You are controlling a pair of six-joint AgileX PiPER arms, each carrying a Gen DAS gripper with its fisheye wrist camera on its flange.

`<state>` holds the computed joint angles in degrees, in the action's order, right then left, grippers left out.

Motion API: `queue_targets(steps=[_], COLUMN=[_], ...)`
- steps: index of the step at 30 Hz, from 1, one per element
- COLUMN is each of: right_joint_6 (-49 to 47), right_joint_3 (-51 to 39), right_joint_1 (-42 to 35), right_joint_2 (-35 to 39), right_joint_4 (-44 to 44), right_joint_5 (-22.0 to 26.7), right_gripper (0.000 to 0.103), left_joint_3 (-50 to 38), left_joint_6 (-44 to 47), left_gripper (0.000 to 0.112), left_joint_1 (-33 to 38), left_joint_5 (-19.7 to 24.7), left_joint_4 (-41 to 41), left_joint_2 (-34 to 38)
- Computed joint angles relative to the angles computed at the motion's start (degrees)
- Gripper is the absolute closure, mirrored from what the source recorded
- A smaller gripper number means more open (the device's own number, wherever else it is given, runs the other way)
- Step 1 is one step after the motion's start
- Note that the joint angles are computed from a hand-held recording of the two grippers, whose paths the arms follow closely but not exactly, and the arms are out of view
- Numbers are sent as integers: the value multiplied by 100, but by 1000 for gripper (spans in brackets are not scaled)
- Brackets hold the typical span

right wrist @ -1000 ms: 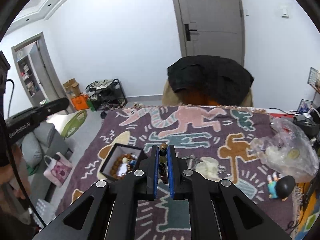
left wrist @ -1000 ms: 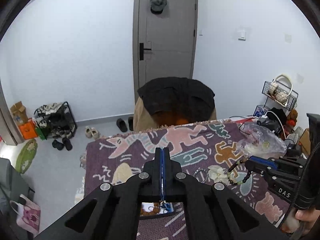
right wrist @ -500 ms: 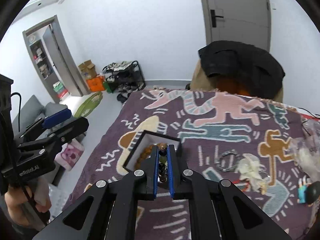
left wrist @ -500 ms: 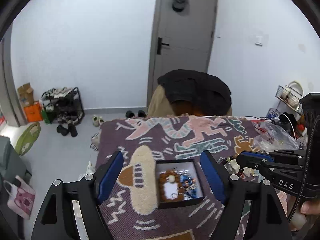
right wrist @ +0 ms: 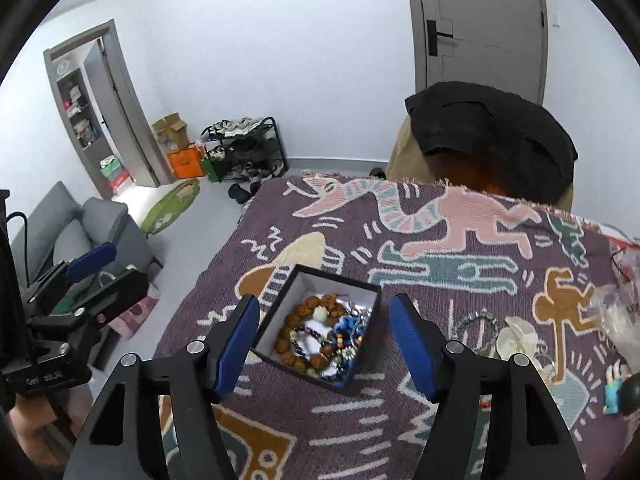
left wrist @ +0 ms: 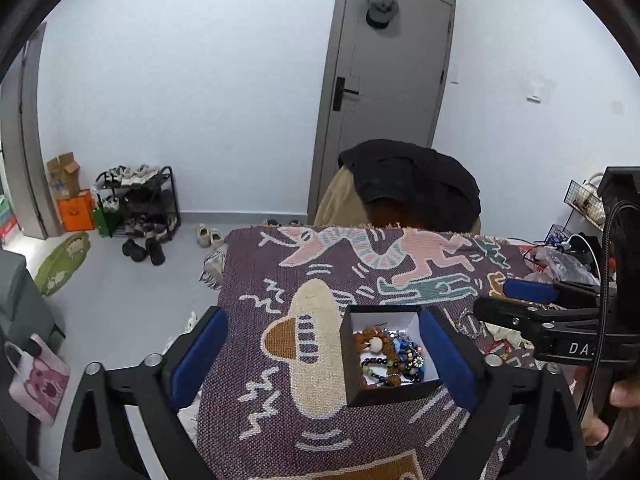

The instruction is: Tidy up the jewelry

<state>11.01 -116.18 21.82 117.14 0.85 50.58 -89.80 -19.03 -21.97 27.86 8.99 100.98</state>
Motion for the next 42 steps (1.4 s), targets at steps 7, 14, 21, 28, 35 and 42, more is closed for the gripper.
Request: queue_targets(steps=[7,14,21,28,35,42], right_joint_6=[-227,60,189,-496,-1774,-2235], right_joint_3=[827,2030,3238,4238,5120,5599], right_joint_1=[-373,-653,-783,-1270,-1927,-2485], right_joint_2=[-494,-1237,-1916,-2490,-3016,-3285], right_joint_4=[374,203,354,1353,2617,2862], right_joint_5=[-198,-743,-1580,-2303,-2660,-2687], right_gripper=[36,28,23,17,17,17], left_joint_3=[-8,92,-50,-161,-392,-926], left_joint_6=[-117,168,-287,-677,-1205,-1221], left_gripper=[14,12,10,10,10,10], left_joint_1=[-176,-363,-711,-1025,-1461,-1786], left_joint_5=[-14,-288,-300,-278,-142,181], left_joint_4=[148,-269,159,474,1062,995], left_joint_2=[49,35,166,286,446,828])
